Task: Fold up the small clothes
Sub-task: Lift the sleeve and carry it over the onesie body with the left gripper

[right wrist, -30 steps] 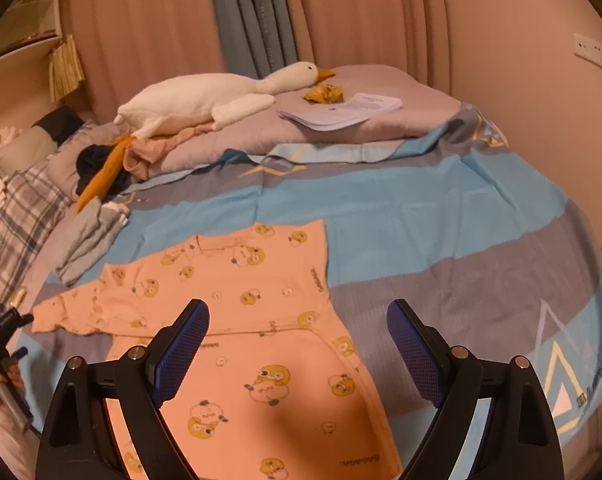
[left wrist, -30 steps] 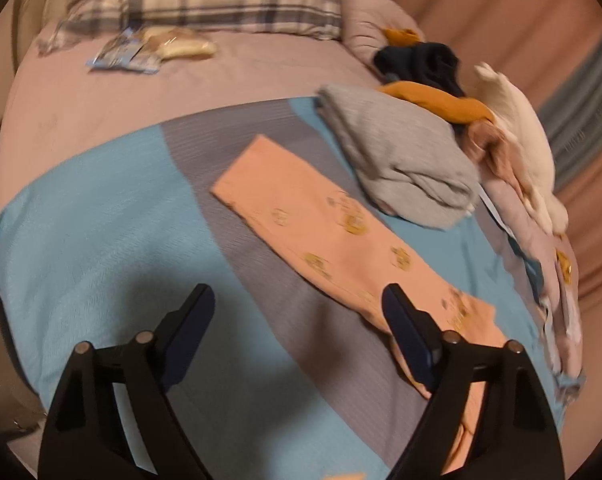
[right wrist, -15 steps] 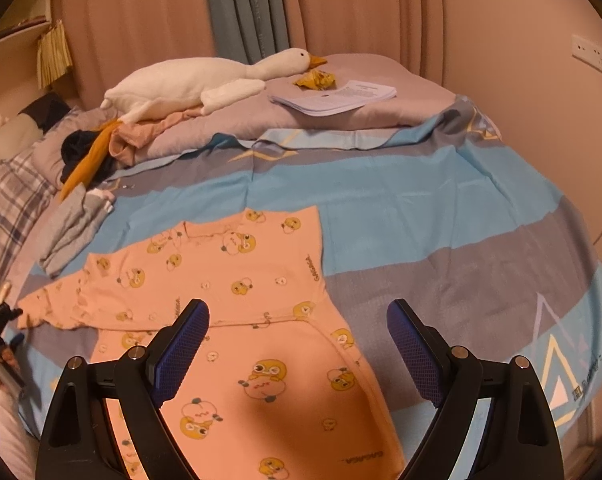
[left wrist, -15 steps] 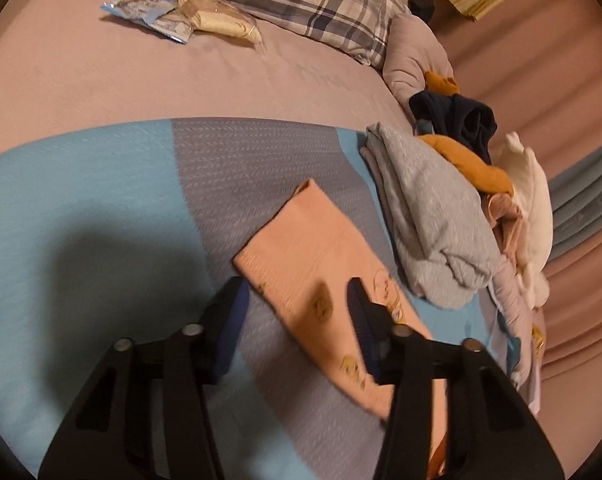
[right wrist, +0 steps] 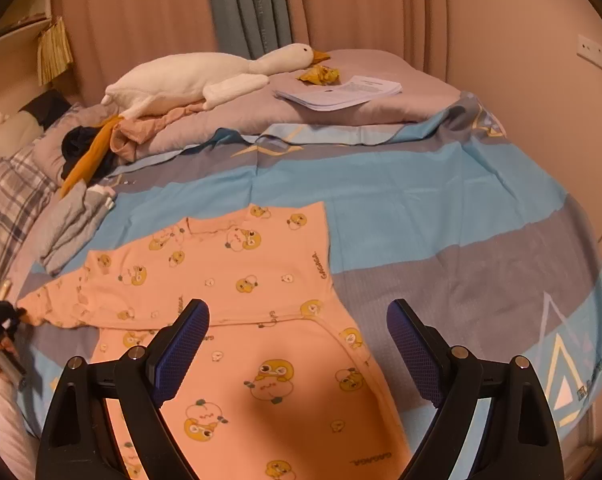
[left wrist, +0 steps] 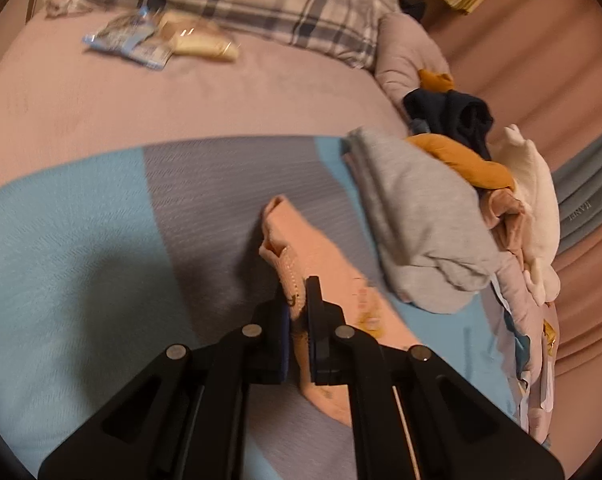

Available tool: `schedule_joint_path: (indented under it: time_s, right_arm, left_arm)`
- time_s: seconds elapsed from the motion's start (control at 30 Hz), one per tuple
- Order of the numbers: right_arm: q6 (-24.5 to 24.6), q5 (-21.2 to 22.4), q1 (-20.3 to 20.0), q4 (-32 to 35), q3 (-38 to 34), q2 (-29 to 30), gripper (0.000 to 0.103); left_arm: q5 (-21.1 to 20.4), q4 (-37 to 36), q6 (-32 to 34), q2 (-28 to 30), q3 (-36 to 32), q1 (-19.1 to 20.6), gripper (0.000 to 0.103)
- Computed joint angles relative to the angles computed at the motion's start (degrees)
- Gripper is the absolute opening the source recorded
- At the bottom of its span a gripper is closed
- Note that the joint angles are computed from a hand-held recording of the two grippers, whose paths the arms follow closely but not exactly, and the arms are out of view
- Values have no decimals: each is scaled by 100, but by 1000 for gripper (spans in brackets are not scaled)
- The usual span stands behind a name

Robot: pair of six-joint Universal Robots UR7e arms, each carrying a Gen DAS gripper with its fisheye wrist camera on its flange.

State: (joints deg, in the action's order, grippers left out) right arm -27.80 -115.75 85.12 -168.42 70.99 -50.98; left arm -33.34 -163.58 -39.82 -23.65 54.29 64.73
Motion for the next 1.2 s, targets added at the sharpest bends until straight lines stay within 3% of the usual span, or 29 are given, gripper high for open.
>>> schedule_joint_path:
  time_s: [0.13,0.5,0.9,1.2]
  right_arm:
    - [-1,60,-12,-32,48,-42,90]
    - [50,238,-61,-123,228,-202,90]
    - [156,445,-149,-227,390,-353,90]
    - [254,507,-242,-287,516,-458,90]
  left_arm:
    - [203,155,266,121,-273,-188,6]
    - [90,332,1187,664,-1219,-607,6]
    - [-472,858,1855,1369,-2396,-904,6]
    - [-981,2179,2241,2397,-4158,-1102,6]
